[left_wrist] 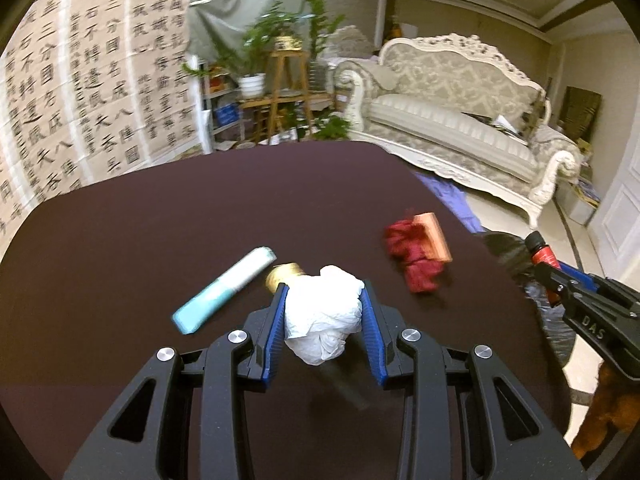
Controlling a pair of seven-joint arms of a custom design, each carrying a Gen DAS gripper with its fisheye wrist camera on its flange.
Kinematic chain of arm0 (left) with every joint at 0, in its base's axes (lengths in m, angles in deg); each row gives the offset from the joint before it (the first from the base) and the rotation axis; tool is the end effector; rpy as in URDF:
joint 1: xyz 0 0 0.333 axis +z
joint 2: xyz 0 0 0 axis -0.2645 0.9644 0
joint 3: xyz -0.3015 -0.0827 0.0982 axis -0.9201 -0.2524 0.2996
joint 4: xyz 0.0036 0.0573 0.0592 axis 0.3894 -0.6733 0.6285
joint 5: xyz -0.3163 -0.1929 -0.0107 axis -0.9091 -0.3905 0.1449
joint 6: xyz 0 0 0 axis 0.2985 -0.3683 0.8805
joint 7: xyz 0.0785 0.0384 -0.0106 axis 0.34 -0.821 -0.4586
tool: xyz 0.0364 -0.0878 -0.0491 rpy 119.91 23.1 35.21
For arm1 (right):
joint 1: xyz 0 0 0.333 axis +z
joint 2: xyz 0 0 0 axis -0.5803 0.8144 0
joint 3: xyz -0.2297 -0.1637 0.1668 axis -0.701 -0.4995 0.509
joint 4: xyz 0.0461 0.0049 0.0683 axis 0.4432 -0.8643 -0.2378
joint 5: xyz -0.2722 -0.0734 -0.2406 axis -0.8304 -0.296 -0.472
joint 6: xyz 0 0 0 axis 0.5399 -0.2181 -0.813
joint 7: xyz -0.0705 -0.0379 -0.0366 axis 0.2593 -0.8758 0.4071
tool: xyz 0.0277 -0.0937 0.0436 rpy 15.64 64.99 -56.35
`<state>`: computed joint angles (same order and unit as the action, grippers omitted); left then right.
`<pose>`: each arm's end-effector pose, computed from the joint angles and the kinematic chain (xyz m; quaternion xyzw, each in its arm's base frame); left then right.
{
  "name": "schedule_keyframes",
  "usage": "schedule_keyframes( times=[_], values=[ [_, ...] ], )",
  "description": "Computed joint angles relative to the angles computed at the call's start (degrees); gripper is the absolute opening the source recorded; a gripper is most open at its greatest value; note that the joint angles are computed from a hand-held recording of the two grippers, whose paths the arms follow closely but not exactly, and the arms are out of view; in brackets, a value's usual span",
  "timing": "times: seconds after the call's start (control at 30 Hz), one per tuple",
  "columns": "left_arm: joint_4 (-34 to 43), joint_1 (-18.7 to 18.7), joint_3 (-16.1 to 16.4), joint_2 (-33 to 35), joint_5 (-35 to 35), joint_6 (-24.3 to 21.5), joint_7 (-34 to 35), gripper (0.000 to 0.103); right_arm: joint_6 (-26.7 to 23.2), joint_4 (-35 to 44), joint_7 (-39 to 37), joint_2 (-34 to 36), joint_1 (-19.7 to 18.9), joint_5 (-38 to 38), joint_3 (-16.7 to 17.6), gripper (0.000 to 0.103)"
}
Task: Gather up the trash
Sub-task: 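Carry the tissue and red bottle over the trash bag and open both tools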
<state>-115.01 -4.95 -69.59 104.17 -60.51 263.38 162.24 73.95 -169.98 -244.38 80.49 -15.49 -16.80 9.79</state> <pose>0.6741 -0.1114 0.3648 -0.4848 0.7735 -0.3628 0.1873 0.6065 0.1882 0.3609 -0.5094 0.7648 -0.3205 0.2299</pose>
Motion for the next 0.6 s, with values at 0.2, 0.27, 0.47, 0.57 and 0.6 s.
schedule_keyframes(
  times=[0.2, 0.27, 0.47, 0.57, 0.6],
  values=[
    [0.4, -1.7, -2.9, 0.5, 0.5, -0.7, 2.1, 0.036, -1.7, -4.8, 5.1, -3.2, -1.7, -3.7, -1.1, 0.023],
    [0.8, -2.4, -3.6, 0.9, 0.5, -0.9, 2.9, 0.036, -1.9, -5.9, 6.1, -4.0, -2.7, -4.7, -0.8, 0.023],
    [3.8, -8.1, -2.1, 3.0, 2.8, -1.7, 2.6, 0.036, -1.4, -7.7, 8.0, -4.6, -5.9, -6.5, -0.4, 0.023],
    [6.1, -11.7, 0.4, 4.3, 5.2, -3.0, 0.7, 0.036, -0.7, -8.1, 8.8, -4.5, -7.2, -7.1, -0.6, 0.023],
    [7.2, -13.4, 1.6, 5.0, 6.2, -3.1, -0.2, 0.036, -0.4, -8.2, 9.1, -4.4, -7.6, -7.3, -0.7, 0.023]
  ],
)
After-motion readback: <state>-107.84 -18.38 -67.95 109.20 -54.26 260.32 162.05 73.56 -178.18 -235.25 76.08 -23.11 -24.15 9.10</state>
